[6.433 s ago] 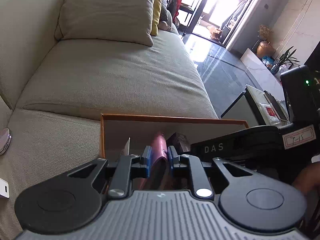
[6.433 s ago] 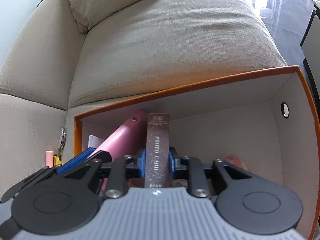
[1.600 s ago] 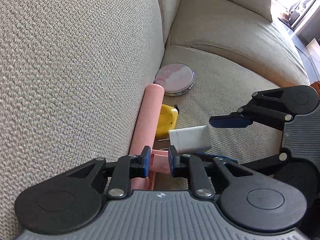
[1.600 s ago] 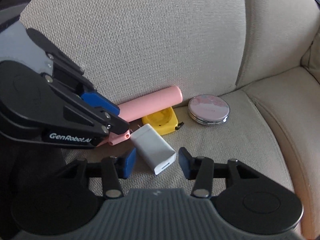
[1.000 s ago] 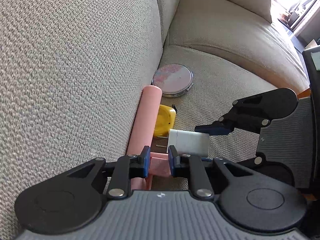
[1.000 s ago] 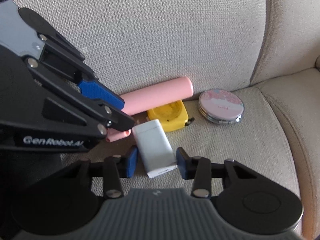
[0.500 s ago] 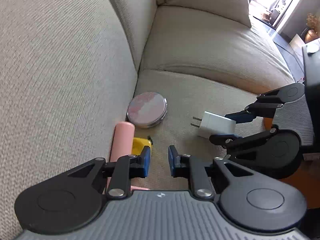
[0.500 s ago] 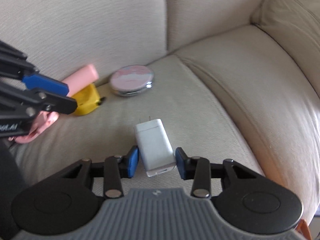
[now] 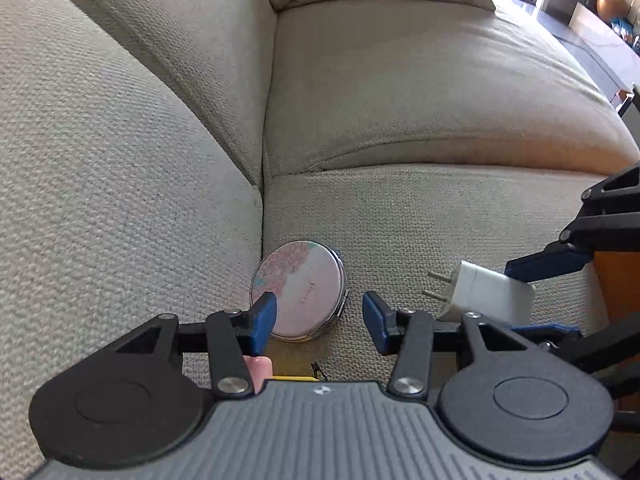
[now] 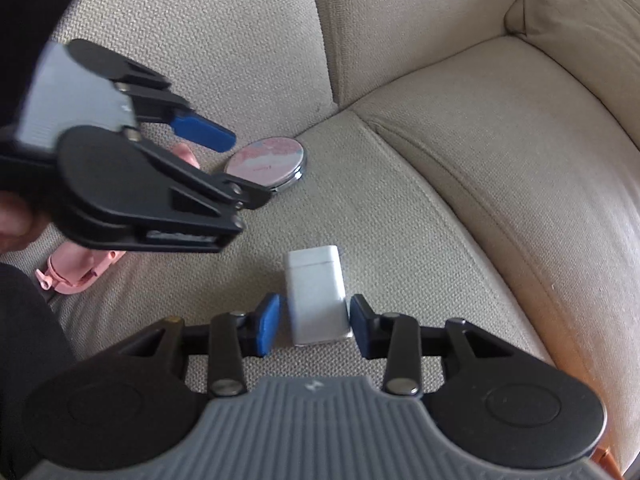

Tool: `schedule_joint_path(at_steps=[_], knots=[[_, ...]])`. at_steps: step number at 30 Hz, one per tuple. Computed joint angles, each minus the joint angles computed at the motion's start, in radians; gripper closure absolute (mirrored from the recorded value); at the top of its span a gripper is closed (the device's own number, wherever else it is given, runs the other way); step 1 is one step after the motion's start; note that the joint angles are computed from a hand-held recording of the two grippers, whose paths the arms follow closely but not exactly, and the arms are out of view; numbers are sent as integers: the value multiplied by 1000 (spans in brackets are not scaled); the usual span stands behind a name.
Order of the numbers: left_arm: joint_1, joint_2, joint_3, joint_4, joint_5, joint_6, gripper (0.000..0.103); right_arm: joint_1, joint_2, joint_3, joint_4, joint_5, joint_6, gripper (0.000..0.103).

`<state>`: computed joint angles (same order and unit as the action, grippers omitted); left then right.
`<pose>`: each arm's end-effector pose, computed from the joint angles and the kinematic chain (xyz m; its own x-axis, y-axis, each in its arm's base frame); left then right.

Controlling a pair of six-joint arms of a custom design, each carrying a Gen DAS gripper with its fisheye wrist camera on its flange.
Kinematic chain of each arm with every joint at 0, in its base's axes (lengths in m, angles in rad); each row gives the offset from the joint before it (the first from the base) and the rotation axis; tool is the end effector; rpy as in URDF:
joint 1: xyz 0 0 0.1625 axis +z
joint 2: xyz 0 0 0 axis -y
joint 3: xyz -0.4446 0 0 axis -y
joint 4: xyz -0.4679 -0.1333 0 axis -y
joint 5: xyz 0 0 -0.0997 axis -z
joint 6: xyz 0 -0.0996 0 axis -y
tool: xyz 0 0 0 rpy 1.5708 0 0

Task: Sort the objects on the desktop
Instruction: 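Grasp the white charger with the right tool while the left grasps the round mirror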

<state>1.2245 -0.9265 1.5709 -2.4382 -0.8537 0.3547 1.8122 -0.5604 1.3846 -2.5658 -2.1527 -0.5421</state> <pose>-0.0693 -0.7776 0.1857 -0.5961 0.4303 -0.6778 0.5738 0.8189 0.0152 0.2691 -0.7646 -0.0097 -0.5925 -0.5871 0.5517 -0.6319 0.7634 0.1338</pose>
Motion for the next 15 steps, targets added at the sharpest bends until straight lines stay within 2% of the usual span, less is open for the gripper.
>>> schedule_joint_path(at_steps=[2, 9, 13, 15], knots=[[0, 11, 1, 4, 26, 12, 48, -4, 10, -13, 7, 11, 2, 62], [11, 25, 6, -43, 8, 17, 47, -14, 15, -22, 20, 34, 0, 62], [5, 37, 31, -135, 33, 85, 47, -17, 18, -27, 16, 46, 1, 62], [4, 35, 40, -163, 31, 95, 54, -16, 17, -26, 14, 46, 6, 63]])
